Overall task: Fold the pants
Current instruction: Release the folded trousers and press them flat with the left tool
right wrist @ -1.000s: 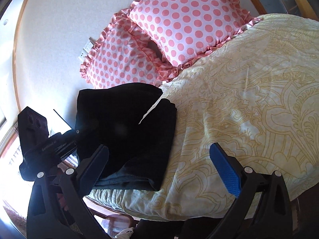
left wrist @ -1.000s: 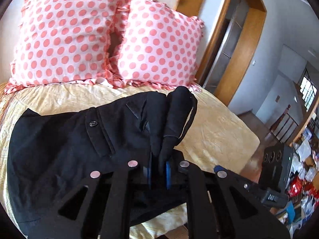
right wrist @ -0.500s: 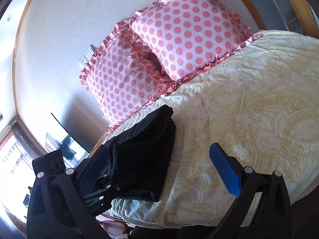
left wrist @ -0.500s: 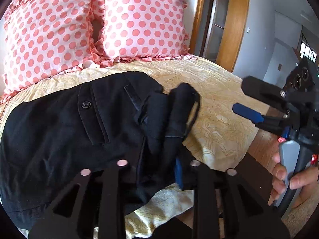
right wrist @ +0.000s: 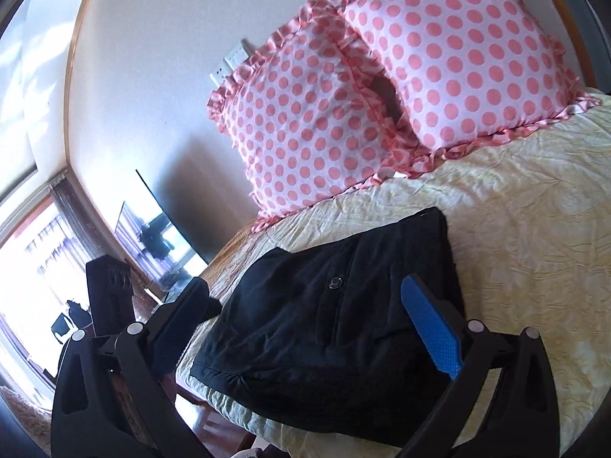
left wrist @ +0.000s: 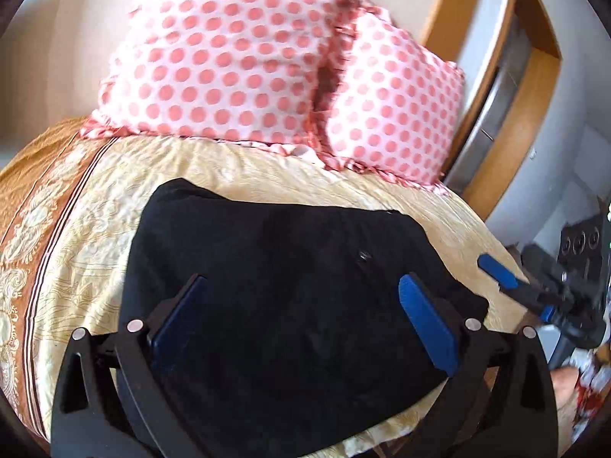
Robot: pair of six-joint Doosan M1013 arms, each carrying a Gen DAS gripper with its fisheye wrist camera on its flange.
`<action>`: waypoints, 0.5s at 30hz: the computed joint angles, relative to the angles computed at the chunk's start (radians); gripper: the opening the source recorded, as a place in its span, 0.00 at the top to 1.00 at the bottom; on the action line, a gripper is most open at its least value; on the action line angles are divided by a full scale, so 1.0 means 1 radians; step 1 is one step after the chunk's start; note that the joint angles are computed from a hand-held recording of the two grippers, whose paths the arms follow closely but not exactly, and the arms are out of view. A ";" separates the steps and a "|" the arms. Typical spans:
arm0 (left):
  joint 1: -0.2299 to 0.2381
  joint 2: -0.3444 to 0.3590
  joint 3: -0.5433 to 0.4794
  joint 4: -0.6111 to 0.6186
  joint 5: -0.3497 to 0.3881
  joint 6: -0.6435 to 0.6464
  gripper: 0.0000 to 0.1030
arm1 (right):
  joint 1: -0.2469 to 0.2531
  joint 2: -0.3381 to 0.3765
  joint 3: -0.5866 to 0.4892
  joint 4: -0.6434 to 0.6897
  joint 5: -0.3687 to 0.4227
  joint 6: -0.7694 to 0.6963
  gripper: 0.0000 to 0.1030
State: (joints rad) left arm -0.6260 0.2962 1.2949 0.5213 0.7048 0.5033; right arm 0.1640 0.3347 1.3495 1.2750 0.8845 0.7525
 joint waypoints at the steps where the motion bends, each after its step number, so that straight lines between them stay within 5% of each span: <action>1: 0.022 0.005 -0.010 -0.064 -0.002 0.027 0.03 | 0.014 0.012 -0.022 -0.038 0.007 0.027 0.01; 4: 0.071 0.038 -0.057 -0.182 0.028 0.090 0.03 | 0.053 0.044 -0.085 -0.197 0.004 0.138 0.01; 7: 0.102 0.074 -0.096 -0.251 0.101 0.122 0.03 | 0.072 0.088 -0.145 -0.450 0.050 0.417 0.01; 10: 0.144 0.083 -0.082 -0.417 0.083 0.152 0.03 | 0.048 0.079 -0.093 -0.346 0.044 0.350 0.02; 15: 0.137 0.069 -0.066 -0.389 0.057 0.129 0.03 | 0.042 0.067 -0.073 -0.307 0.030 0.319 0.02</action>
State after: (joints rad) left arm -0.4892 0.3648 1.2290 0.1321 0.7618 0.6318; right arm 0.2059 0.4015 1.2768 0.9675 0.9140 1.0713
